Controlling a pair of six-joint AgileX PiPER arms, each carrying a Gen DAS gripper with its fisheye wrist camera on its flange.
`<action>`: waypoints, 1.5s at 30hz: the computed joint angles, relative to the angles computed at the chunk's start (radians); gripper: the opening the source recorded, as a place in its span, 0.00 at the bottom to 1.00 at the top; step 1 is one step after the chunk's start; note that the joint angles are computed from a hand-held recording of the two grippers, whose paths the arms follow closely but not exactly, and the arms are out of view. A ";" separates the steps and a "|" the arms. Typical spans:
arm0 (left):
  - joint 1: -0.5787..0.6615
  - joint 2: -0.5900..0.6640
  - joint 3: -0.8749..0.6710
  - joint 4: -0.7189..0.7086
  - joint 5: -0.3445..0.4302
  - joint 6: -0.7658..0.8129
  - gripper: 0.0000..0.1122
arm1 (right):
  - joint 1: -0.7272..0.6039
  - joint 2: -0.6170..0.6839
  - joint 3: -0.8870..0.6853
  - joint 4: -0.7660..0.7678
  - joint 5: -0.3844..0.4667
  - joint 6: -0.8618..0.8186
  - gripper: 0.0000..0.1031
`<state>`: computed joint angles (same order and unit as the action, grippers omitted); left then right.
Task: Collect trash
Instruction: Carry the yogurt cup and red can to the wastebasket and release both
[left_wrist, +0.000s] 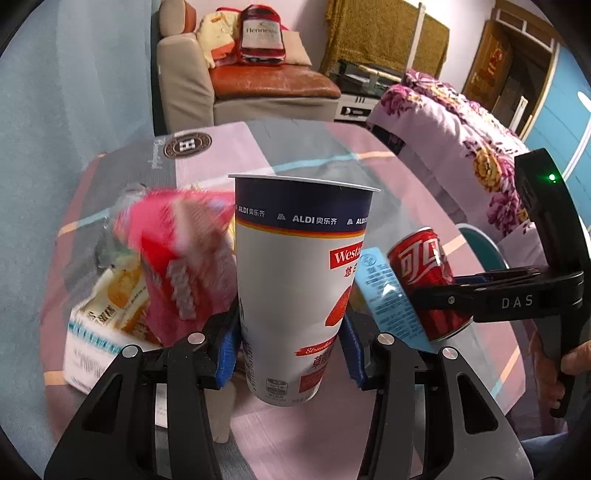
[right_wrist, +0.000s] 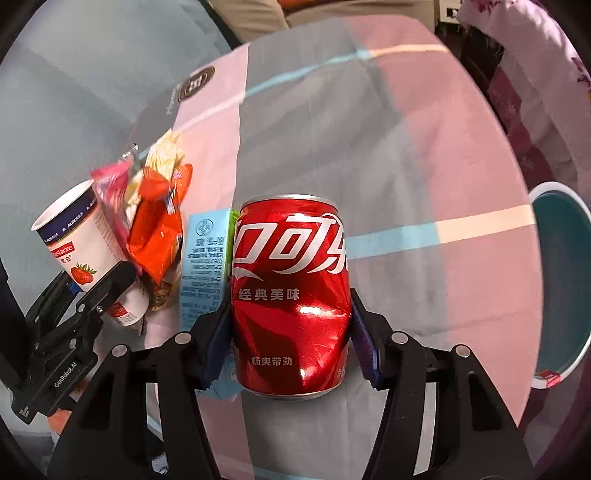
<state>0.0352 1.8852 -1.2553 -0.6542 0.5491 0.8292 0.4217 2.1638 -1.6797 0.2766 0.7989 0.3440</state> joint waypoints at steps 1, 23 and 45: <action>0.001 -0.010 0.005 -0.003 0.004 0.003 0.43 | -0.004 -0.026 0.031 -0.001 -0.016 0.002 0.54; -0.274 -0.046 -0.030 0.055 0.069 -0.144 0.43 | -0.203 -0.479 0.606 -0.019 -0.274 0.008 0.54; -0.639 0.261 -0.450 0.345 0.188 -0.532 0.43 | -0.625 -0.669 0.909 0.277 -0.342 -0.442 0.54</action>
